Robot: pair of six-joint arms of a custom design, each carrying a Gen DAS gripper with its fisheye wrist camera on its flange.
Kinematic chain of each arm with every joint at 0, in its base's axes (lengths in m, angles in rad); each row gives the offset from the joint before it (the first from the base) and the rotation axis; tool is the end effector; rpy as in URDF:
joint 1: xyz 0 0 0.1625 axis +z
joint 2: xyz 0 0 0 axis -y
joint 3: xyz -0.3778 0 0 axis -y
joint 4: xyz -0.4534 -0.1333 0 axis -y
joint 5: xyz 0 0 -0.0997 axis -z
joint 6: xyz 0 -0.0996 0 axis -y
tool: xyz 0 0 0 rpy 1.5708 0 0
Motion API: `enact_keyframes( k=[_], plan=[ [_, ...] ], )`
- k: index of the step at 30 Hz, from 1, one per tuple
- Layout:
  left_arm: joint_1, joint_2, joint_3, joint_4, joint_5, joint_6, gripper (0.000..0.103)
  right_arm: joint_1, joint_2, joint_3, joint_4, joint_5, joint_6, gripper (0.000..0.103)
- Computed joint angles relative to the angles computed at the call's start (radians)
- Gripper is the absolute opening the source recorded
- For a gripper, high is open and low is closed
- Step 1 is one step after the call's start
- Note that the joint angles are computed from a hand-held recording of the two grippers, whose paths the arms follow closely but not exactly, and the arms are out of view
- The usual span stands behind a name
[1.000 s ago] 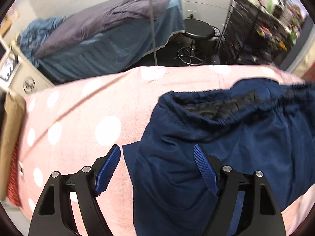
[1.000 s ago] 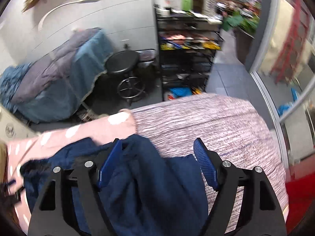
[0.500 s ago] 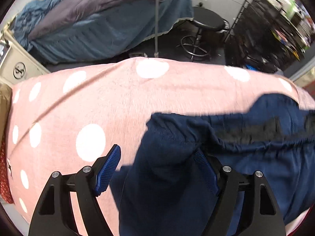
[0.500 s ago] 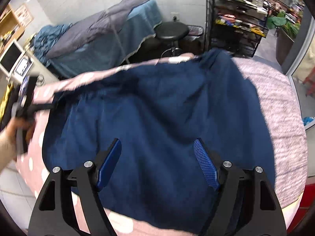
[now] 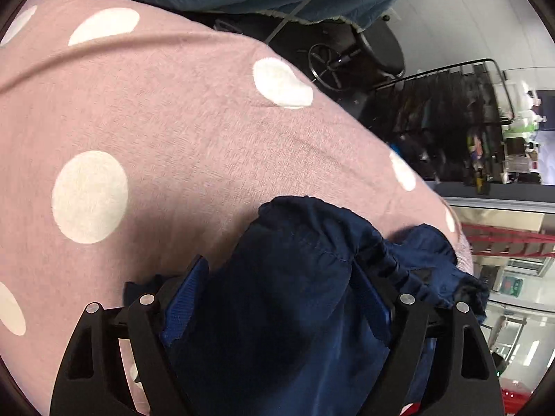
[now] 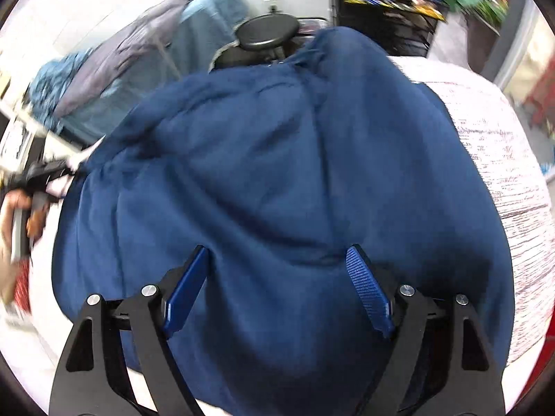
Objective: Fold large clothes
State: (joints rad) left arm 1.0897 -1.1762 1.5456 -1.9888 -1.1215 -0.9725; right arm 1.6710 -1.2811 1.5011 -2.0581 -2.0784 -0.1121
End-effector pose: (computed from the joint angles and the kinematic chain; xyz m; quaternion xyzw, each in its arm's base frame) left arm -0.1544 -0.6774 0.2628 -0.2423 0.9440 -0.1657 0.1507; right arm 0.1514 -0.6577 0.3680 0.0684 -0.9575 0.1275 0.2496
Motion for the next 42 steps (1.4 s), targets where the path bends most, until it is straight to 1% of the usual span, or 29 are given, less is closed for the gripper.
enact_keyframes(
  k=[2,4,5,6,7,8,9,10,11,12,13,14,16,18,19,20,22,23,25,27,29,31,34,35,37,38,39,41,42],
  plan=[
    [-0.028,-0.031,0.023,-0.005,0.050,0.033,0.080,0.009,0.017,-0.034,0.016,0.010,0.047,0.081],
    [-0.071,-0.046,0.029,0.029,0.135,0.042,0.080,0.029,0.022,-0.037,-0.029,0.031,0.008,0.081],
    [-0.097,-0.055,0.032,0.064,0.195,0.029,0.080,0.045,0.031,-0.036,-0.050,0.017,-0.027,0.081],
    [-0.112,-0.053,0.034,0.070,0.229,0.028,0.080,0.059,0.037,-0.034,-0.061,0.003,-0.056,0.081],
    [-0.125,-0.050,0.034,0.072,0.263,0.037,0.080,0.083,0.056,-0.034,-0.071,-0.024,-0.123,0.081],
    [-0.154,-0.055,0.049,0.088,0.305,0.045,0.080,0.099,0.071,-0.033,-0.074,-0.043,-0.173,0.081],
    [-0.174,-0.055,0.058,0.091,0.326,0.062,0.080,0.115,0.088,-0.031,-0.078,-0.061,-0.232,0.081],
    [-0.195,-0.051,0.070,0.094,0.339,0.106,0.080,0.129,0.103,-0.027,-0.083,-0.070,-0.288,0.081],
    [-0.209,-0.042,0.072,0.104,0.341,0.134,0.080,0.137,0.119,-0.029,-0.094,-0.076,-0.333,0.081],
    [-0.224,-0.023,0.069,0.131,0.341,0.183,0.081,0.141,0.135,-0.029,-0.113,-0.088,-0.373,0.081],
    [-0.232,-0.002,0.061,0.159,0.334,0.217,0.081,0.139,0.145,-0.037,-0.120,-0.098,-0.391,0.081],
    [-0.236,0.009,0.058,0.178,0.329,0.226,0.081,0.131,0.178,-0.068,-0.121,-0.125,-0.394,0.081],
    [-0.224,0.047,0.039,0.201,0.331,0.208,0.081,0.108,0.220,-0.134,-0.094,-0.131,-0.362,0.081],
    [-0.198,0.068,0.019,0.226,0.340,0.146,0.080,0.077,0.264,-0.232,-0.018,-0.088,-0.298,0.081],
    [-0.186,0.078,0.004,0.246,0.346,0.117,0.081,0.069,0.279,-0.263,-0.003,-0.081,-0.278,0.081],
    [-0.173,0.092,-0.013,0.263,0.345,0.099,0.085,0.055,0.299,-0.306,0.029,-0.057,-0.236,0.081],
    [-0.145,0.127,-0.056,0.298,0.342,0.074,0.091,0.024,0.339,-0.394,0.137,0.005,-0.121,0.081],
    [-0.138,0.137,-0.069,0.301,0.334,0.071,0.093,0.022,0.360,-0.418,0.163,0.000,-0.098,0.081],
    [-0.117,0.160,-0.097,0.324,0.300,0.041,0.098,0.024,0.384,-0.426,0.166,-0.040,-0.122,0.081],
    [-0.098,0.152,-0.085,0.284,0.248,0.017,0.098,0.025,0.390,-0.402,0.132,-0.075,-0.137,0.081],
    [-0.086,0.134,-0.064,0.239,0.228,0.012,0.098,0.026,0.388,-0.372,0.083,-0.104,-0.160,0.083],
    [-0.093,0.132,-0.060,0.241,0.242,0.033,0.098,0.028,0.392,-0.352,0.044,-0.132,-0.183,0.086],
    [-0.119,0.118,-0.055,0.249,0.289,0.041,0.096,0.033,0.392,-0.343,0.029,-0.149,-0.164,0.088],
    [-0.131,0.098,-0.035,0.233,0.308,0.034,0.095,0.036,0.390,-0.347,0.034,-0.149,-0.151,0.088],
    [-0.161,0.036,0.038,0.133,0.331,0.027,0.096,0.049,0.381,-0.338,-0.003,-0.148,-0.163,0.087],
    [-0.172,0.011,0.064,0.101,0.334,0.020,0.096,0.060,0.351,-0.299,-0.068,-0.137,-0.199,0.088],
    [-0.188,-0.015,0.090,0.093,0.344,-0.006,0.096,0.069,0.328,-0.270,-0.108,-0.129,-0.223,0.087],
    [-0.217,-0.064,0.142,0.091,0.357,-0.042,0.096,0.084,0.278,-0.211,-0.178,-0.118,-0.263,0.088],
    [-0.228,-0.086,0.166,0.093,0.363,-0.051,0.096,0.089,0.249,-0.182,-0.196,-0.111,-0.266,0.088]
  ],
)
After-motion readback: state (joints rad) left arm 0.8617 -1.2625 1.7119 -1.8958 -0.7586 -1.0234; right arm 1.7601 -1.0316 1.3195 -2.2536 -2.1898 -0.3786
